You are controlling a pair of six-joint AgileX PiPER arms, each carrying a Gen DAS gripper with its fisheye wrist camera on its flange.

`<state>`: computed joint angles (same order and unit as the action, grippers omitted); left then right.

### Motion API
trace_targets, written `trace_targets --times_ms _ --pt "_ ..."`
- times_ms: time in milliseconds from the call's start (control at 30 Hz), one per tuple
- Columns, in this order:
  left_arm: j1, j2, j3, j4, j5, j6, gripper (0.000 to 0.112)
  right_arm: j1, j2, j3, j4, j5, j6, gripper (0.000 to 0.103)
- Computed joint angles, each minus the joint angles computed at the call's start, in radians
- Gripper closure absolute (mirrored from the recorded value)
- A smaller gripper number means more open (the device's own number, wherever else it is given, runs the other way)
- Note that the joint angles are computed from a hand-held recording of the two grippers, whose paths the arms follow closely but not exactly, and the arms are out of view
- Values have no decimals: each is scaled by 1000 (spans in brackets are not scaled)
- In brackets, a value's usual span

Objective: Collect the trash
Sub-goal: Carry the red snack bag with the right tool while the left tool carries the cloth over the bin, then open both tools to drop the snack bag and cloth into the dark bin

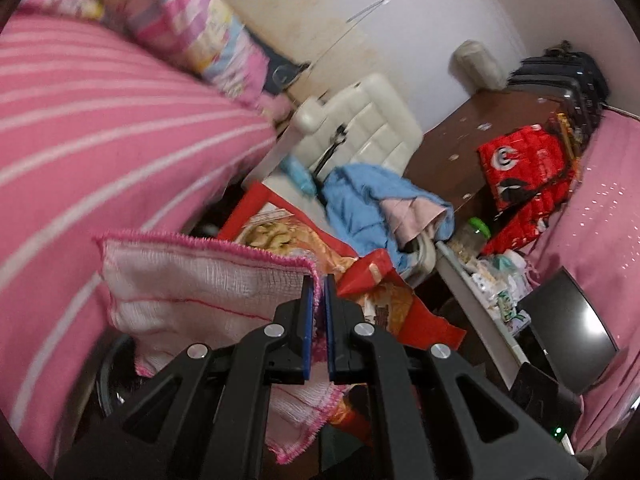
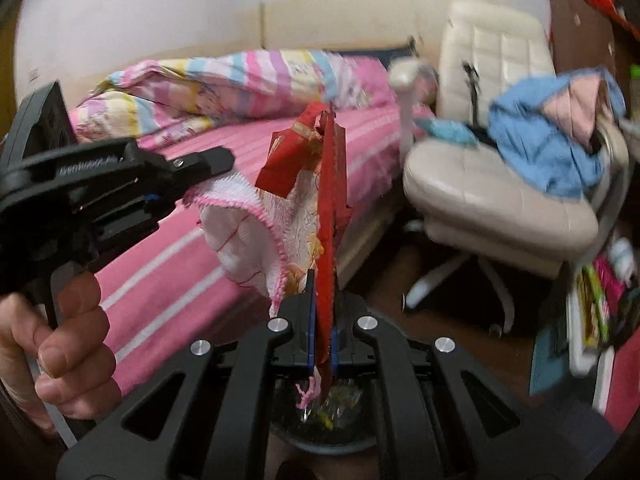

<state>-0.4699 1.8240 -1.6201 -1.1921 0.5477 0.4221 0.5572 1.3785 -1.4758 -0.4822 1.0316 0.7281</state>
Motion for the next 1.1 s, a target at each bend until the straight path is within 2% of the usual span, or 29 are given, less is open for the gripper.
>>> trace_targets --times_ms 233,333,633,933,1033,1100 --pt "-18 130 -79 46 91 -95 107 -132 0 76 154 -23 -53 98" --pt "-31 184 -116 89 115 -145 107 -184 20 95 220 -7 -84 98" --pt "-84 336 -264 401 212 -434 107 -278 107 129 356 15 -165 98" --pt "-109 441 -355 543 319 -560 106 -320 183 157 455 26 -208 97" --pt "-113 459 -390 603 356 -615 97 -321 184 177 469 11 -225 93" --pt "-110 457 -388 623 357 -638 76 -321 179 194 463 -5 -223 91"
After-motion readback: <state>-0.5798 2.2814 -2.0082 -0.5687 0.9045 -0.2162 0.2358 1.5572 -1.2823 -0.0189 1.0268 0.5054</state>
